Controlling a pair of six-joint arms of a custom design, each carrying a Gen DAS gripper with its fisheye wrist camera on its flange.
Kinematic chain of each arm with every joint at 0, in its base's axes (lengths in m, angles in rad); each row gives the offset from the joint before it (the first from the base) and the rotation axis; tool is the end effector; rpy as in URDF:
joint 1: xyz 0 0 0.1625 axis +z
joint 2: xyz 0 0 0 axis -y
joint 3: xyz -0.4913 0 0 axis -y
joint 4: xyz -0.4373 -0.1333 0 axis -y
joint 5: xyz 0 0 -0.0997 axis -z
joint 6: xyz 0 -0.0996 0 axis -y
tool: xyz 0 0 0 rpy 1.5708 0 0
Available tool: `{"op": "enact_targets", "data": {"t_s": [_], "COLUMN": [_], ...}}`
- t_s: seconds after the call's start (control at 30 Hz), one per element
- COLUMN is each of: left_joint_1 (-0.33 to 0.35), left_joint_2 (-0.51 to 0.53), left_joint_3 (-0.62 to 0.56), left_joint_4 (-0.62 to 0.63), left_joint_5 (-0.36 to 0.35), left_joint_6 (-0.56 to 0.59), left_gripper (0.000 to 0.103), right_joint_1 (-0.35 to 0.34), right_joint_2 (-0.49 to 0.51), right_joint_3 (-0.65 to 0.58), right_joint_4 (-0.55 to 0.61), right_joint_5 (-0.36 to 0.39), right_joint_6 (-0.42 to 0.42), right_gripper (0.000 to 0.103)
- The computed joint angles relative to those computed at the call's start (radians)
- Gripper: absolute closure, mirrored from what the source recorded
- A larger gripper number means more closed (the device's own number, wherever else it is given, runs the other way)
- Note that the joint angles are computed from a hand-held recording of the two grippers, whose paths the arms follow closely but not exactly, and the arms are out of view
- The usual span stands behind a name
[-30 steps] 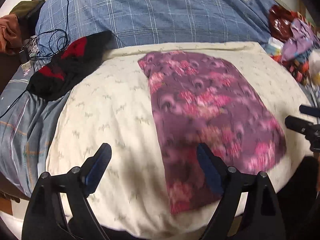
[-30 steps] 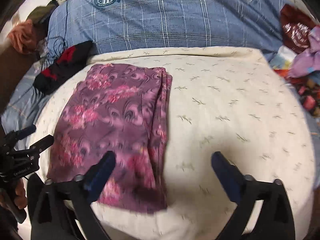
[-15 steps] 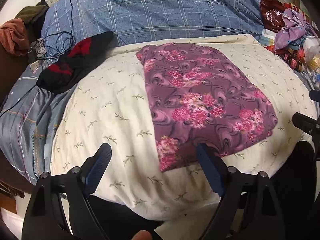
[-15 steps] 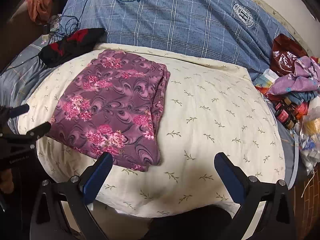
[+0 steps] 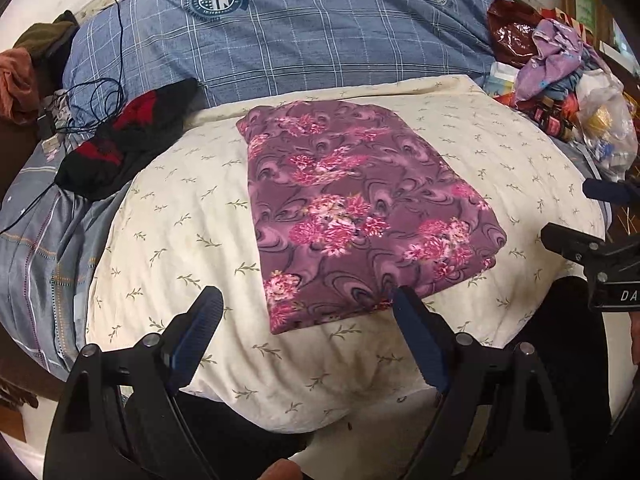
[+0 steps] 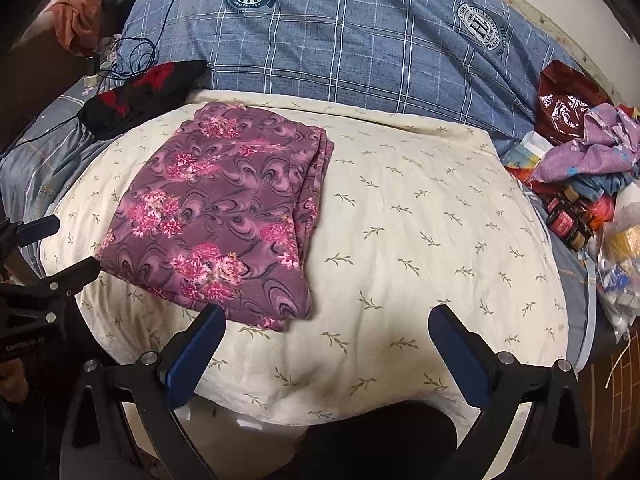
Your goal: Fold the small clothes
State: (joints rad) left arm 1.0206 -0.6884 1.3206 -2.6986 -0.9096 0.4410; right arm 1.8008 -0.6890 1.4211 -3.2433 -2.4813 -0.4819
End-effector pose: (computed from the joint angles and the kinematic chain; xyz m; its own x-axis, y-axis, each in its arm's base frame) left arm -0.2825 -0.8324 0.1945 -0.5502 0.4681 -0.6915 0.7683 0.6082 -0.1995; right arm 0.2385 -0.7787 0.2271 -0.5958 0.1606 0.7869 -0.4633 0.7317 -0.5000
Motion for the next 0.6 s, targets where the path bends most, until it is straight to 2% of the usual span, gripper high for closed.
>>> {"op": "enact_targets", "data": {"t_s": [0.23, 0.5, 0.6], "left_joint_1": [0.002, -0.003, -0.008], "left_joint_2": [-0.011, -0.005, 0.004], "left_joint_3": [-0.008, -0.03, -0.045], "left_joint_4": [0.077, 0.106, 0.114], "left_joint_5": [-0.058, -0.126, -0.126], "left_joint_6": [-0.054, -0.028, -0.028], "left_gripper": [0.016, 0.016, 0.016], "right_joint_1": [0.001, -0.002, -0.005], "right_joint_2": [-0.006, -0.011, -0.017], "right_joint_3": [0.004, 0.001, -0.002], "right_joint_4": [-0.002, -0.008, 0.006], "right_joint_5": [-0.012, -0.024, -0.022], "right_joint_6": [0.003, 0.013, 0.018], "right_gripper": [0.001, 0.001, 0.001]}}
